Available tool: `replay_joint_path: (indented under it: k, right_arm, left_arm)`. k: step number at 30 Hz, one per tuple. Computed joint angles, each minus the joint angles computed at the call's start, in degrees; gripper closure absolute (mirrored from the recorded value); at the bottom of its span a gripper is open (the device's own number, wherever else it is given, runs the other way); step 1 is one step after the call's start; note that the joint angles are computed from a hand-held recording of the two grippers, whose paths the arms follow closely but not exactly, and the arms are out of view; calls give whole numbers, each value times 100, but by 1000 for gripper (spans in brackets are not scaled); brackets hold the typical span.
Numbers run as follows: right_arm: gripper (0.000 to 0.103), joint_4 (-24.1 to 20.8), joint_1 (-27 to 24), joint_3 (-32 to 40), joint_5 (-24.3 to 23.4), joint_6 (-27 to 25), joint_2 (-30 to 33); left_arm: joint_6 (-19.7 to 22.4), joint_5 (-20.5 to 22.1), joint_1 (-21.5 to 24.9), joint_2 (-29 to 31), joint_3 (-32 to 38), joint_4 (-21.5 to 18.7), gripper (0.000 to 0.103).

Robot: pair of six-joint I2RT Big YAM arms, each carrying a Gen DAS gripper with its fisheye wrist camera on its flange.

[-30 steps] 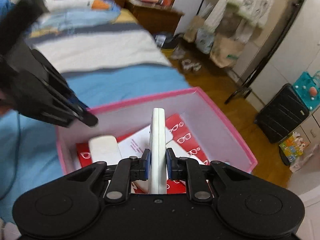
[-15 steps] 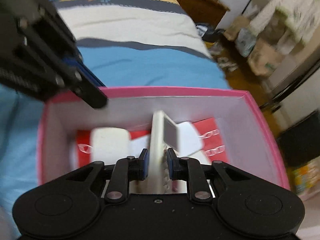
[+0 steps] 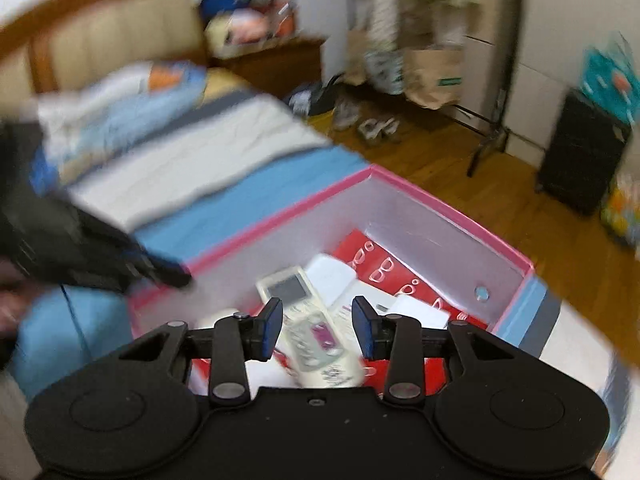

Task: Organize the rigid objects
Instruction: 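Move the right gripper back to the keys and small remote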

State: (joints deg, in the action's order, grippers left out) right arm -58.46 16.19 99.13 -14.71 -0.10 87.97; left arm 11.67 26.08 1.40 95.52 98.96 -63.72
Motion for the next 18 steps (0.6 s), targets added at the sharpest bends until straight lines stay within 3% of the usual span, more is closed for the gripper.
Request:
replay_joint_path:
  k: [3,6,8,9,11,15,18]
  right_arm:
    - [58,291,-39,-291,-102,442,-357]
    - [55,304,-67,-526,213,613,-671]
    - [54,31,-51,-563,813,952,-760]
    - [54,-364,-59,-447,1097,1359,-723]
    - [54,-614,-140,-427,1104,1703,-724]
    - [49,-822,-220,-656,1716,1636,-828]
    - [49,-827,-436,-966,1737,1714,-910]
  left_arm:
    - [73,140,45,73,87,-98,98]
    - [104,256,86,175,217,-248,98]
    - [302,279,88,245,329,-417,98]
    - [427,307,96,253,344,-479,98]
    - [630,359,115,303,414,-625,97]
    - [649,295,93,372,498,-752,96]
    - [642,236,66,377,509,-754,96]
